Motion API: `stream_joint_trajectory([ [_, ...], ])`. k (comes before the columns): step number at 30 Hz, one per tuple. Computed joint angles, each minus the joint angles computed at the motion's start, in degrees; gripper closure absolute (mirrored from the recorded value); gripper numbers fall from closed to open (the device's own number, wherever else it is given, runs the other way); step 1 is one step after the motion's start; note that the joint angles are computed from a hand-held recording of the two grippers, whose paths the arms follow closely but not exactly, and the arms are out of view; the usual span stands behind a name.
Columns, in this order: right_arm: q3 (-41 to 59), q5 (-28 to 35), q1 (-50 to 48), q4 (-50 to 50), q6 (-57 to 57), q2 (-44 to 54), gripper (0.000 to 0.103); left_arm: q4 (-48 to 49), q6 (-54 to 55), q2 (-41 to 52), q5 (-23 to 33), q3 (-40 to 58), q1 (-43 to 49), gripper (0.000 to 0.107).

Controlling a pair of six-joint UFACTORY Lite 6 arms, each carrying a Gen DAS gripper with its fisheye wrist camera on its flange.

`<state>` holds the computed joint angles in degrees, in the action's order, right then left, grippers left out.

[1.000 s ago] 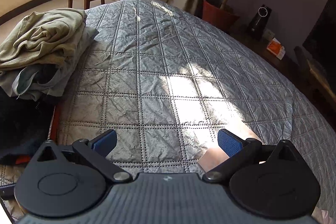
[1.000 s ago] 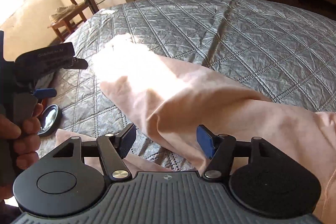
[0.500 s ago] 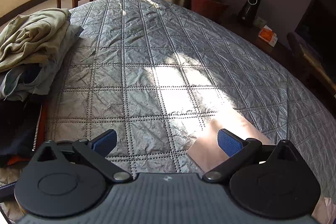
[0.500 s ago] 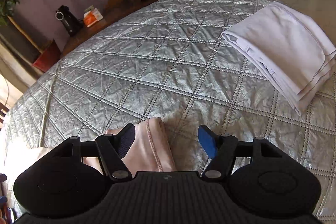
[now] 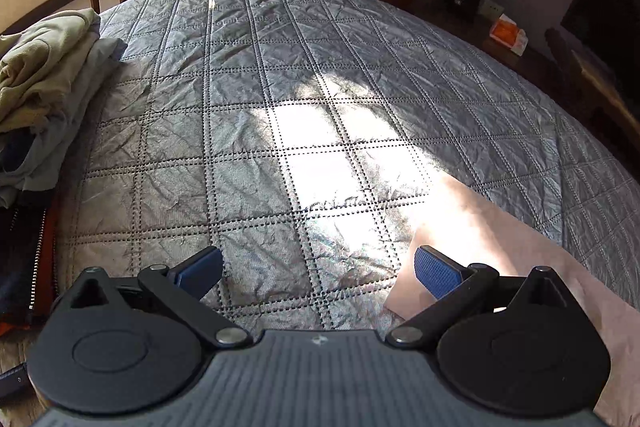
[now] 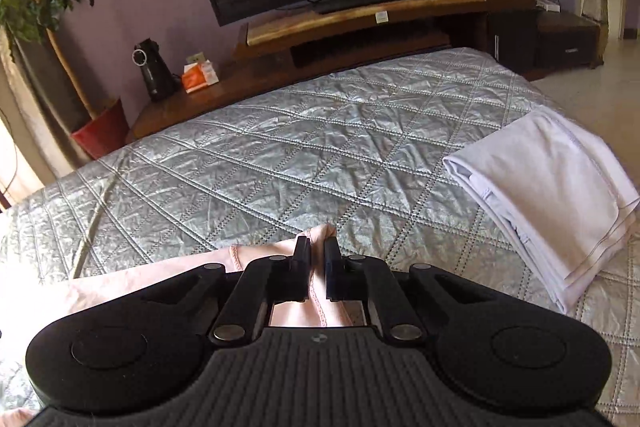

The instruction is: Fold clothes

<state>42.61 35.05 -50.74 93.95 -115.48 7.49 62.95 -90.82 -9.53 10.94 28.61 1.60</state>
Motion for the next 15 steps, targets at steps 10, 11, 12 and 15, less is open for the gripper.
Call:
stream_joint_trajectory([
  [10, -28.1, 1.0, 4.3, 8.8, -9.5, -32.3, 0.043, 4.5, -6.0, 5.6, 6.0, 3.8, -6.7, 0.005],
  [11, -29.6, 0.8, 6.6, 2.8, -5.4, -35.6, 0.044, 4.5, -5.9, 6.0, 6.6, 4.0, -7.3, 0.005],
  [12, -31.1, 0.3, 9.5, -1.3, -2.5, -38.6, 0.049, 4.5, -5.8, 6.3, 7.1, 4.2, -8.0, 0.005],
  [15, -35.4, -5.6, 19.3, -4.0, 2.0, -45.2, 0.064, 4.9, -6.1, 6.4, 7.9, 4.3, -8.9, 0.005],
])
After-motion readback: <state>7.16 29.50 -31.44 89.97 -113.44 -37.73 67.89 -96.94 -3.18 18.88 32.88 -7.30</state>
